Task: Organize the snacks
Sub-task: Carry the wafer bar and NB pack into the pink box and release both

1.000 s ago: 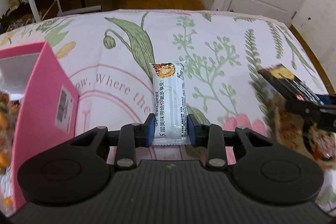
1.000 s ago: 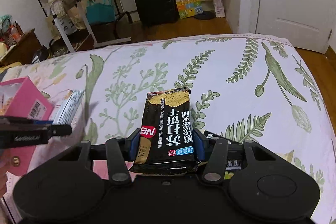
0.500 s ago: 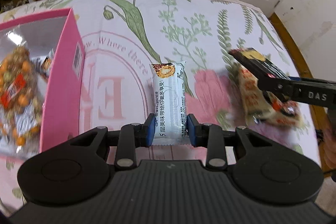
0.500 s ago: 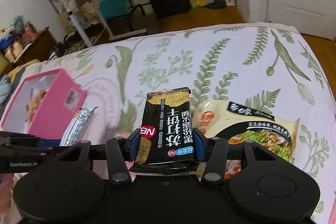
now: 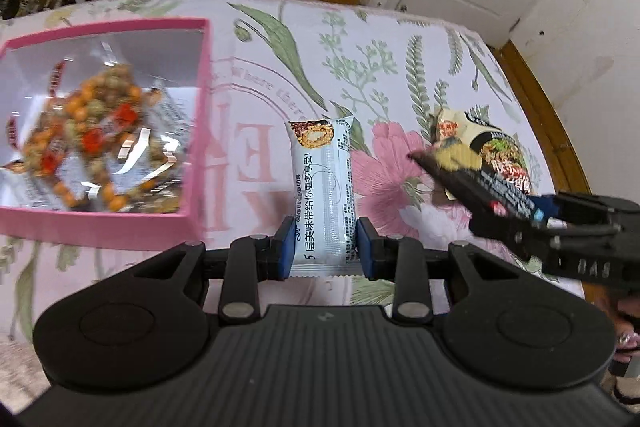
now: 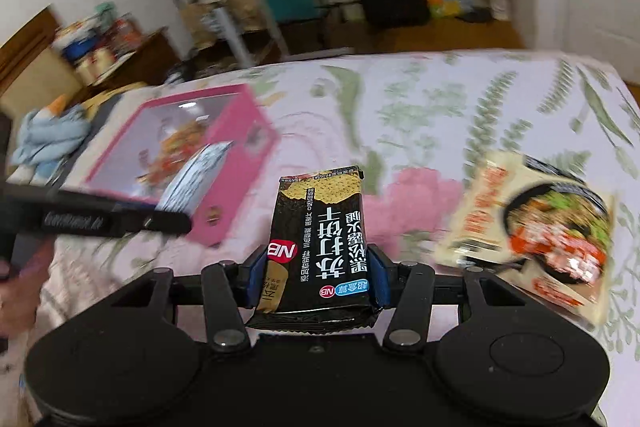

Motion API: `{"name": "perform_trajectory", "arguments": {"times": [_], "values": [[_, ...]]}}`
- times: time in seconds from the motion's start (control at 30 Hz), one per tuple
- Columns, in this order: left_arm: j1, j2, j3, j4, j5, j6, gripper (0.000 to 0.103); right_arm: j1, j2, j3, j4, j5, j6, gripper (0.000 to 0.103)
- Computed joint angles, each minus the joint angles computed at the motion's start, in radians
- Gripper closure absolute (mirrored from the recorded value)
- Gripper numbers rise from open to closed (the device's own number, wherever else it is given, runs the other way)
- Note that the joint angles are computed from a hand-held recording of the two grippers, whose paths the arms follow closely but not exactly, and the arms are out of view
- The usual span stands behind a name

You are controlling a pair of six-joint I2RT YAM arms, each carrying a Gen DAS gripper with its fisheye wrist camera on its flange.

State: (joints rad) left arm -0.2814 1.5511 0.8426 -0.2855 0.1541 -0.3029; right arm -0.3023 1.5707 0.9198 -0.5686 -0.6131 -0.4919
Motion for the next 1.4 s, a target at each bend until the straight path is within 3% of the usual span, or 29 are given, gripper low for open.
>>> {"name": "perform_trajectory", "arguments": {"times": [0.13,0.3,0.53,0.67,0.87,0.97,1.1,1.2,1.3,1.4], "values": [[0.071,-0.12,-0.032,-0.07,0.025,0.039,0.072,0.086,-0.119,-0.038,-0.043,-0.025,0.004,0.047],[0.162,-0.224,-0.06,-0.123,0.034,0.086,0.072,0.268,-0.202,-0.038,-0.029,0.019,0.081,0.047],[0.297,-0.26,-0.112,-0.049,-0.012,0.103,0.072,0.515,-0.146,-0.003,0.138,0.163,0.229,0.047],[0.423,-0.185,-0.118,0.037,0.047,0.096,0.072,0.609,-0.048,0.049,0.198,0.215,0.292,0.047],[0.489,-0.016,-0.063,0.136,-0.015,0.096,0.072,0.693,0.151,0.155,0.282,0.239,0.314,0.047],[0.519,0.072,-0.018,0.149,0.009,0.117,0.072,0.733,0.256,0.224,0.301,0.269,0.303,0.047],[0.523,0.161,0.034,0.149,-0.046,0.116,0.071,0.762,0.386,0.334,0.287,0.256,0.264,0.044],[0.523,0.2,0.056,0.152,-0.105,0.1,0.06,0.768,0.438,0.371,0.298,0.246,0.266,0.036],[0.533,0.185,0.035,0.171,-0.083,0.128,0.059,0.758,0.448,0.398,0.24,0.239,0.323,0.034],[0.517,0.137,-0.01,0.187,-0.11,0.155,0.059,0.721,0.385,0.333,0.256,0.192,0.37,0.031]]}}
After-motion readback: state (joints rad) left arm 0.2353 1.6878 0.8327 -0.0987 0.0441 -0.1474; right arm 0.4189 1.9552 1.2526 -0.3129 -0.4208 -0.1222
